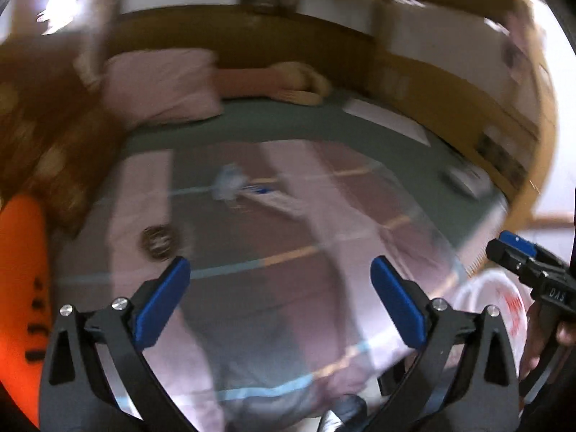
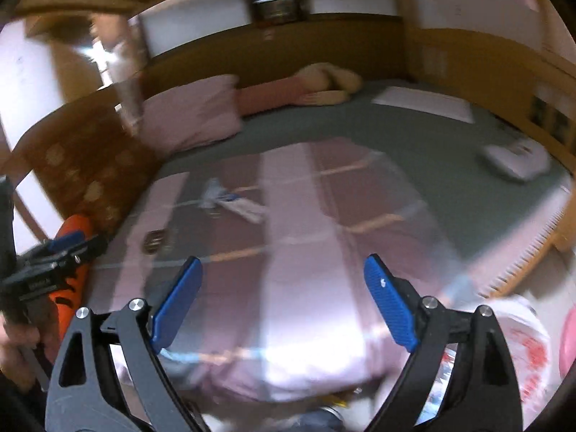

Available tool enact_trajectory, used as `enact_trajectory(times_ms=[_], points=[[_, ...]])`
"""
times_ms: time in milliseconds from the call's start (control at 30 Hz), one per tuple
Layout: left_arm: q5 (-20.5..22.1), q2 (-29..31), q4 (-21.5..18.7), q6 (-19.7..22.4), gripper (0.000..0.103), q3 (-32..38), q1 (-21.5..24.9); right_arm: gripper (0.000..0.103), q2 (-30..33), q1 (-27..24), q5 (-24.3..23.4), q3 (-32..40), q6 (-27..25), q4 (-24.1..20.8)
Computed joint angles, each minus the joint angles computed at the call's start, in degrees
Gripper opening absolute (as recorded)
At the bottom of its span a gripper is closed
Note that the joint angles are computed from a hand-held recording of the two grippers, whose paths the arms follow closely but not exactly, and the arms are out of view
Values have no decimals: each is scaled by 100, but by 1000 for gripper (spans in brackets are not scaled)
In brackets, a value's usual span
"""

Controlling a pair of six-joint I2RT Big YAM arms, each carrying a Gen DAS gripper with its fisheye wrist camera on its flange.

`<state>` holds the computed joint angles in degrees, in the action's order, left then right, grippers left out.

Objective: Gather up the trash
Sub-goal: 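Move both open grippers back over the blue mask and white ointment box, then grasp the blue face mask with the left gripper while the right gripper grasps the white-blue ointment box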

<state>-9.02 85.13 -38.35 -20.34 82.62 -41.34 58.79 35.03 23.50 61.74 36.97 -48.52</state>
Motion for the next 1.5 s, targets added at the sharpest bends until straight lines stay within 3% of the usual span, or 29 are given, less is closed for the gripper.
enact_trajectory(times_ms=[67, 133, 167, 267, 367, 433, 633, 800, 867, 933, 1133, 1267, 1300, 1333, 1367, 1500], points=[[25, -77, 169, -260, 100, -301, 255, 89, 578, 70, -138, 320, -144, 316], [-131, -23, 88, -435, 100, -453, 371, 89, 1019, 131, -227, 514, -206, 678], [-241, 81, -85, -537, 100, -397, 440, 89, 1142, 144, -240, 568, -210, 793], [-132, -109, 32, -678, 100, -687, 427, 89, 1467, 199, -173, 475, -250, 1221], [-215, -221, 97, -520, 100, -761, 359, 89, 1711, 195, -325, 659, -319, 730], [-307, -280, 77, -366, 100, -780, 293, 89, 1537, 207, -227, 471, -325, 987], [-351, -253, 49, -306, 100, -738, 217, 89, 1571, 77, -427, 448, -215, 845], [-350, -252, 8, -323, 100, -727, 215, 89, 2113, -143, -787, 884, -914, 794], [-353, -289, 50, -322, 100, -746, 233, 89, 2715, -372, -1007, 1374, -1520, 707], [-362, -292, 79, -325, 100, -769, 257, 89, 3414, -584, -917, 2011, -1943, 437], [-320, 25, -158, -400, 100, -626, 399, 88, 5229, -1098, -1295, 3837, -2613, -254], [-282, 170, -197, -319, 100, -505, 447, 78, 5989, -1230, -1526, 4758, -2694, -802], [-321, 204, -195, -260, 100, -474, 444, 73, 6165, -1244, -1561, 4959, -2726, -988], [-355, 237, -208, -238, 100, -442, 438, 56, 6286, -1263, -1613, 5094, -2736, -1133], [-368, 284, -235, -222, 100, -396, 441, 53, 6373, -1296, -1765, 5157, -2684, -1239], [-313, 569, -236, 23, 100, -100, 499, 47, 5928, -1352, -2305, 4562, -2221, -949]])
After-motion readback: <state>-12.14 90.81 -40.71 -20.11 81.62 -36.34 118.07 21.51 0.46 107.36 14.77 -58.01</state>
